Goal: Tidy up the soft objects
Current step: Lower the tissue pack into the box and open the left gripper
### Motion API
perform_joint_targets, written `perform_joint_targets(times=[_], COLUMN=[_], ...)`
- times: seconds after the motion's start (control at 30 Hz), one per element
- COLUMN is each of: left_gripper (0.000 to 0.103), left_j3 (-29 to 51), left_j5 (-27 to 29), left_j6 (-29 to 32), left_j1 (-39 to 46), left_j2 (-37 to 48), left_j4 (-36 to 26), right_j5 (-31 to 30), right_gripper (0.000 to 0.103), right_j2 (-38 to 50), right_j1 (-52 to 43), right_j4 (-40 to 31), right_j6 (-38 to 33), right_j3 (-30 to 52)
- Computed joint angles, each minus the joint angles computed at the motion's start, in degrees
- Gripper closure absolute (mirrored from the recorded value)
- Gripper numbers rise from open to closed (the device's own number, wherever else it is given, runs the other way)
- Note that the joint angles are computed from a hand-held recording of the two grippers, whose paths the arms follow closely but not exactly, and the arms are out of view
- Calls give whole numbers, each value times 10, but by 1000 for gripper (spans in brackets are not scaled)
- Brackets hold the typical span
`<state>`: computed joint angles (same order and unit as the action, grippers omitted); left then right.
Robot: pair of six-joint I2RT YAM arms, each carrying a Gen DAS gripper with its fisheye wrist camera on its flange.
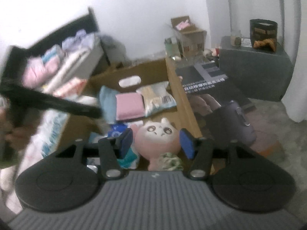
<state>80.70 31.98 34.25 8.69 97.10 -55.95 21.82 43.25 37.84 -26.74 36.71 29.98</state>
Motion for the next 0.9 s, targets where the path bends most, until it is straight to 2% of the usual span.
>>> perform_joint_targets(times=[0.1,0.17,0.23,0.3,0.4,0.47,0.63,0.7,0.77,0.83,0.9], left_gripper=[46,44,36,22,22,21,16,15,14,11,8], left_j3=[26,40,43,38,65,68,32,27,27,25,12], left_j5=[-7,-32,-72,-98,-102,-75,-42,-17,14,56,104], left_j6=[-69,-108,-143,-174,-199,-201,-137,-101,-54,5,85], left_j1=[-51,-88,-122,-141,-142,-125,-66,-31,14,74,152], left_j2=[40,67,88,104,131,126,43,6,-31,-69,-111], left_j4=[29,53,89,129,113,97,73,42,-5,-52,-97], right_j5=[39,65,81,92,108,114,144,168,207,273,321], right_gripper=[48,47,46,46,46,45,45,45,45,44,43], right_j2=[-34,-49,-63,-77,-90,-100,-107,-105,-95,-50,-2], right_j1=[42,68,88,105,126,135,174,192,225,277,322], right_j4=[-7,-16,-23,-31,-43,-46,-46,-42,-48,-77,-112], right_j6=[43,76,106,135,170,185,235,256,287,342,394], right_j3=[-22,-33,-43,-52,-64,-71,-89,-94,-91,-71,-47])
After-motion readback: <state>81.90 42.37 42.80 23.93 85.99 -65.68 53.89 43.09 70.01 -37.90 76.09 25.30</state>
